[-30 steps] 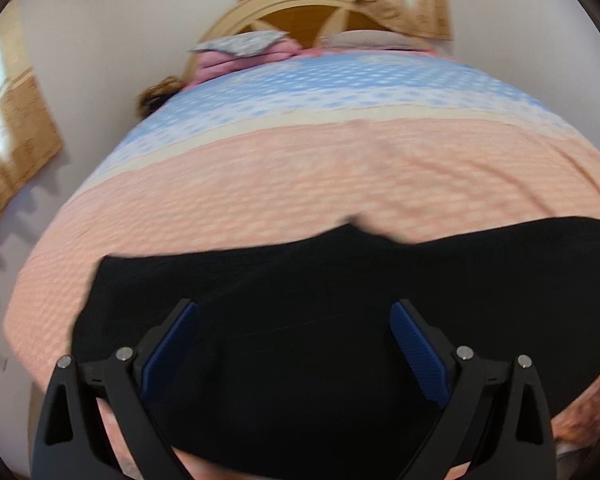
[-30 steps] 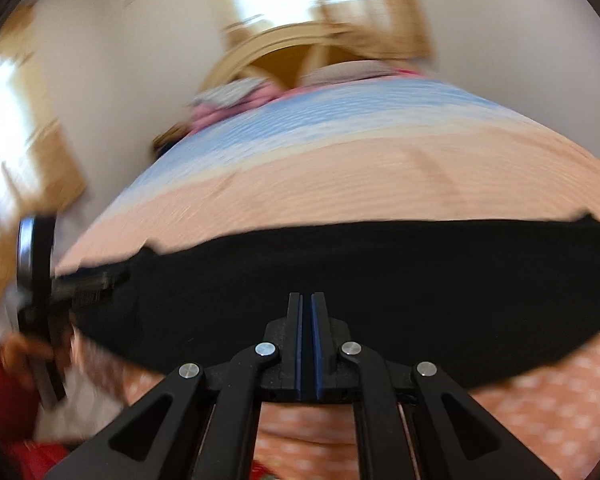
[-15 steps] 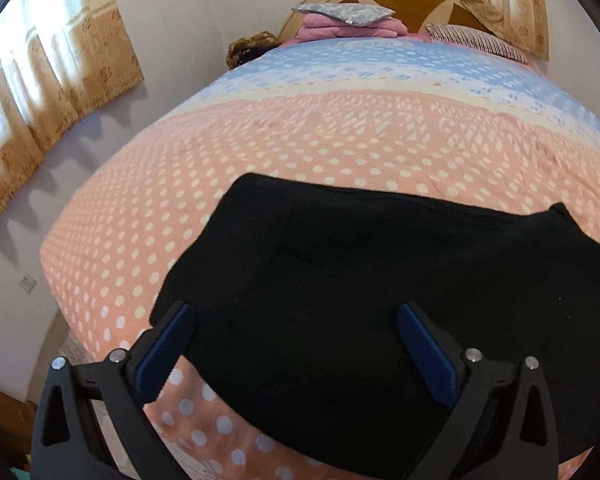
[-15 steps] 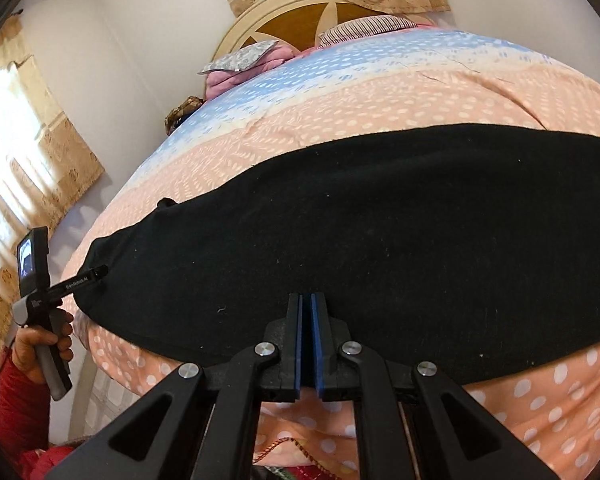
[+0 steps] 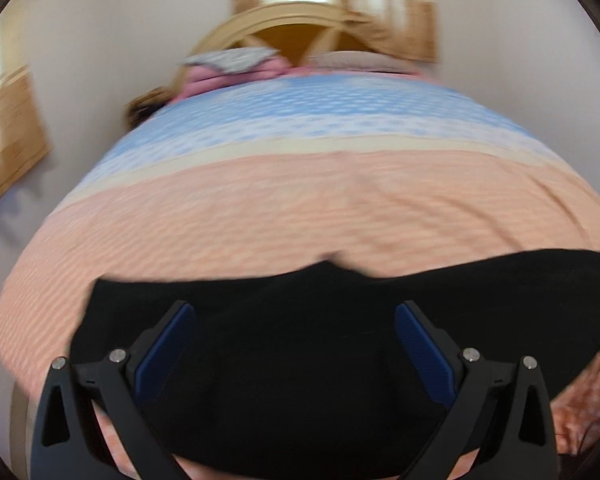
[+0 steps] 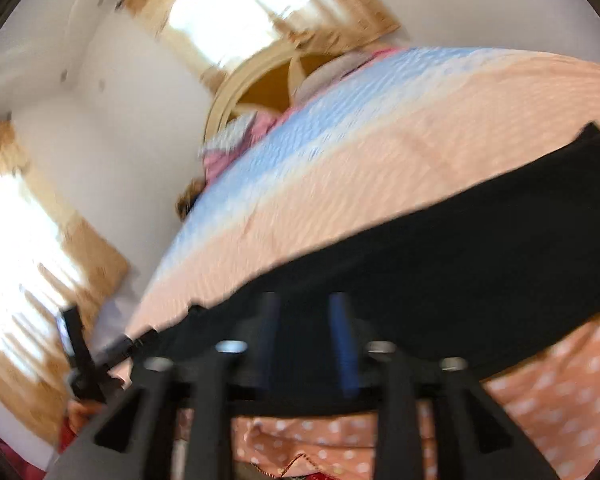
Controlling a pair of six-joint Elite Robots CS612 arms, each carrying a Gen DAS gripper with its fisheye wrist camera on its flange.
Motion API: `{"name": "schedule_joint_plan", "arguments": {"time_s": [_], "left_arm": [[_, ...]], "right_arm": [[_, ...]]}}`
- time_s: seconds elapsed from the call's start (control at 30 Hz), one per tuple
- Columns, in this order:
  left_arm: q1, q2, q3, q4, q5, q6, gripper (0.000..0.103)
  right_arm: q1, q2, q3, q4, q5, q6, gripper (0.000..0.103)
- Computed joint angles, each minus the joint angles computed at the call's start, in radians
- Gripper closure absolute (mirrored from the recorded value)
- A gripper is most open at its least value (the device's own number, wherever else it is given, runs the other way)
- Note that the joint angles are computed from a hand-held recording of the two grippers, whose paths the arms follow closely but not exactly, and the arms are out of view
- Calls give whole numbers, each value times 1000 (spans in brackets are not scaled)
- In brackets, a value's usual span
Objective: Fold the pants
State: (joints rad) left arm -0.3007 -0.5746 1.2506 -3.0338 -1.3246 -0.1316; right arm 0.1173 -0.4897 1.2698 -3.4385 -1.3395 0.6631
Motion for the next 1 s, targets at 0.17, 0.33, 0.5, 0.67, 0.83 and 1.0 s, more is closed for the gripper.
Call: {"name": "schedule_joint_plan", "arguments": {"time_s": [0.17, 0.33, 0.5, 0.67, 0.83, 1.0], "left_arm": [[-30, 18, -51, 31, -136, 50, 0], [-64, 28, -74, 83, -162, 117, 0], [-86, 28, -70, 115, -165, 119, 0], [-104, 32, -73, 150, -128, 128, 0], [-108, 38, -85, 177, -108, 115, 0], [-111, 42, -86, 174, -106, 104, 0]], "right_arm": [[-51, -92, 136, -63, -228, 3, 42], [-109, -137, 162, 120, -351, -143, 49], [-156, -106, 84, 309, -268, -201, 57], [-177, -61, 2, 480, -243, -189, 60], [-163, -59, 13, 401, -257, -270, 94], [-156, -76, 61, 221, -242, -295, 94]]}}
